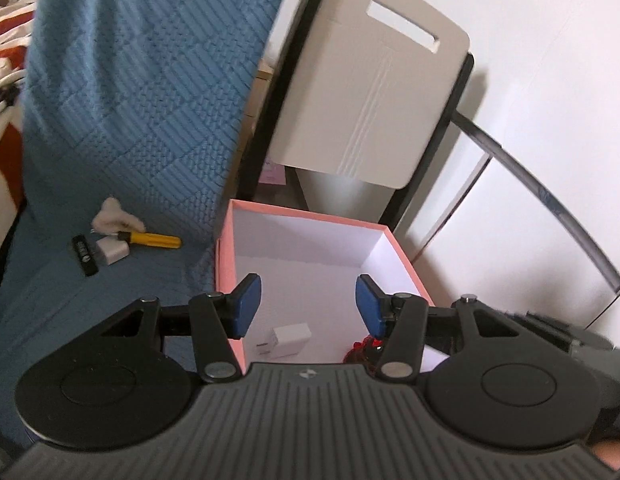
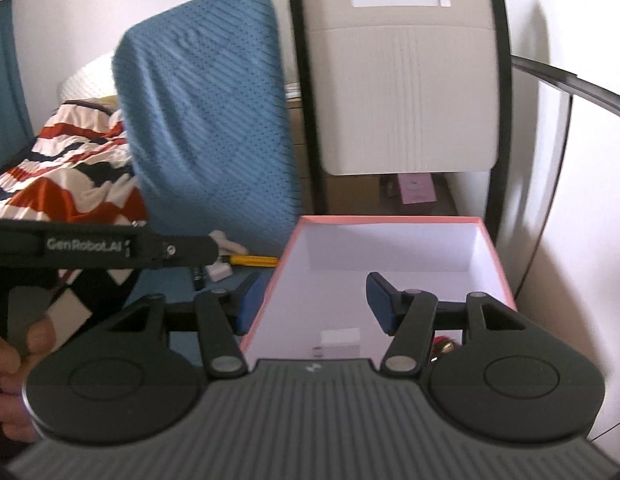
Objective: Organize rigid objects
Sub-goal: 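Open the left gripper to drop the charger while the right gripper releases the figurine in the box, then withdraw both open grippers from the box back toward the cushion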
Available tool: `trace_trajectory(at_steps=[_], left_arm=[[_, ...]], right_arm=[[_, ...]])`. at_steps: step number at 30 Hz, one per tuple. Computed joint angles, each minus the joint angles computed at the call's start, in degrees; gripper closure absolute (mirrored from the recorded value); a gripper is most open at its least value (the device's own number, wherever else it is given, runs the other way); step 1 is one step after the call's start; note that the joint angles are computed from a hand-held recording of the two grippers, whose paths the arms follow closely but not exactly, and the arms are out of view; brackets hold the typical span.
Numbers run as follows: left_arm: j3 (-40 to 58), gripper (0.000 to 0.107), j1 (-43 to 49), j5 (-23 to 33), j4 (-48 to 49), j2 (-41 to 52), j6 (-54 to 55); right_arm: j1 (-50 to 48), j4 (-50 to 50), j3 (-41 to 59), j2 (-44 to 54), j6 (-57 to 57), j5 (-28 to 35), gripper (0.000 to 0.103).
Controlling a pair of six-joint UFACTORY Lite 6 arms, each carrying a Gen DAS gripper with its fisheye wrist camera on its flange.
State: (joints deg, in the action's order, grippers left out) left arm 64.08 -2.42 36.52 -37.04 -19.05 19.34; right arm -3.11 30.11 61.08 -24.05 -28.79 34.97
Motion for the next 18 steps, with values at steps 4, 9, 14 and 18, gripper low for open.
trace_trajectory(at_steps=[4,9,14,18], left_arm=[[-4.2,0.048,5.8,3.3,-4.0,-5.6,4.3],[-8.0,0.048,12.1,7.6,-5.9,-9.6,9.2],[-10.6,0.048,20.1,12.4,-8.1,-12.7,15.1],[-12.2,0.048,27.6,16.9,-9.2,-14.5,20.2]], right_arm=[[4.4,-4.0,-2.2,-3.6,5.9,-0.3,0.044],[11.5,-11.8,-4.8,-7.1,16.6,-1.1,0.043],[20.8,-23.0,-7.1,-8.8,30.5,-1.8,0.043],[28.3,-32.7,-8.3,-9.2,42.3,-2.2,0.043]])
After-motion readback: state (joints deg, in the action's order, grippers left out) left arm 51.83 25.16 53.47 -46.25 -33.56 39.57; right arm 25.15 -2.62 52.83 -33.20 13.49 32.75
